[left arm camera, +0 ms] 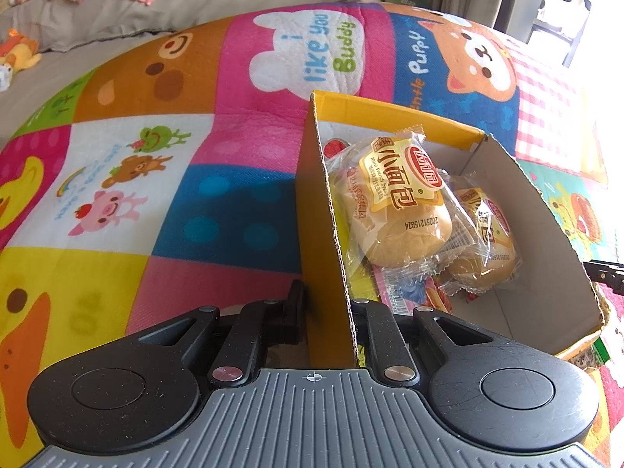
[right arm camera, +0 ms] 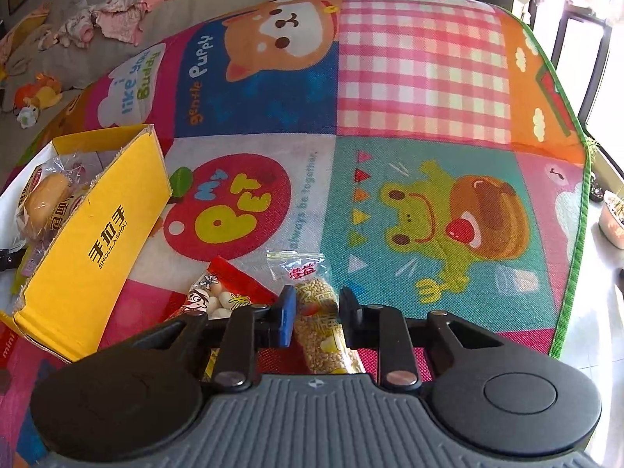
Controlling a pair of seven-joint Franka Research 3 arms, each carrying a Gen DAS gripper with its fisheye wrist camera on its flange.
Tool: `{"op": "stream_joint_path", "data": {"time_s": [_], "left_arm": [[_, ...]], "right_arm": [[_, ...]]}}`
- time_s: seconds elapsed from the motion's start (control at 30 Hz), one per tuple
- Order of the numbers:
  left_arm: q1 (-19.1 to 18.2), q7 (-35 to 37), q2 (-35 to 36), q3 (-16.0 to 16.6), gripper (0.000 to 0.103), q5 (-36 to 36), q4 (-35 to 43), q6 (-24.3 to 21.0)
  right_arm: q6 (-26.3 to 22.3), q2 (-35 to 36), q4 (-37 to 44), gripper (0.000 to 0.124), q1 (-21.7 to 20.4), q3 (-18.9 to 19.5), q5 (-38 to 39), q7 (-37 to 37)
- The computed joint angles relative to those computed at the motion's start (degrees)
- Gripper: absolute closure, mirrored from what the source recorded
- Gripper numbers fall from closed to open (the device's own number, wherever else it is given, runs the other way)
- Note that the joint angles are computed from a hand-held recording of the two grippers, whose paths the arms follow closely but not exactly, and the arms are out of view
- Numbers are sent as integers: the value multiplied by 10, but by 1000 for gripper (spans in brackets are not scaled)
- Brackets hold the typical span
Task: Organize objects
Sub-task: 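Grasp the long grain-bar pack with the right tool, then lift the grain-bar pack over the box and drop it in with the right tool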
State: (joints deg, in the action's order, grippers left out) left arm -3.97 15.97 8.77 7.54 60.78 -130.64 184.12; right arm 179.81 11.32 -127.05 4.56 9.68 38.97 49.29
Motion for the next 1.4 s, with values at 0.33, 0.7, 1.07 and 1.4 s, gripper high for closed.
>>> {"op": "stream_joint_path", "data": {"time_s": [0.33, 0.7, 1.07, 1.4], "left_arm": [[1, 3, 0, -2, 89, -3, 0, 0], [2, 5, 0, -3, 89, -5, -1, -1], [0, 3, 0, 1, 89, -5, -2, 2], [-2, -2, 0, 3, 89, -3, -1, 2]], "right_arm": [[-15, 3, 9, 74, -20, 19, 83, -78], [-17, -6, -16, 95, 23, -34, -1, 2], [-65, -158, -107, 95, 24, 2, 181, -193], [-145, -317, -154, 95, 158, -104, 308, -355]]}}
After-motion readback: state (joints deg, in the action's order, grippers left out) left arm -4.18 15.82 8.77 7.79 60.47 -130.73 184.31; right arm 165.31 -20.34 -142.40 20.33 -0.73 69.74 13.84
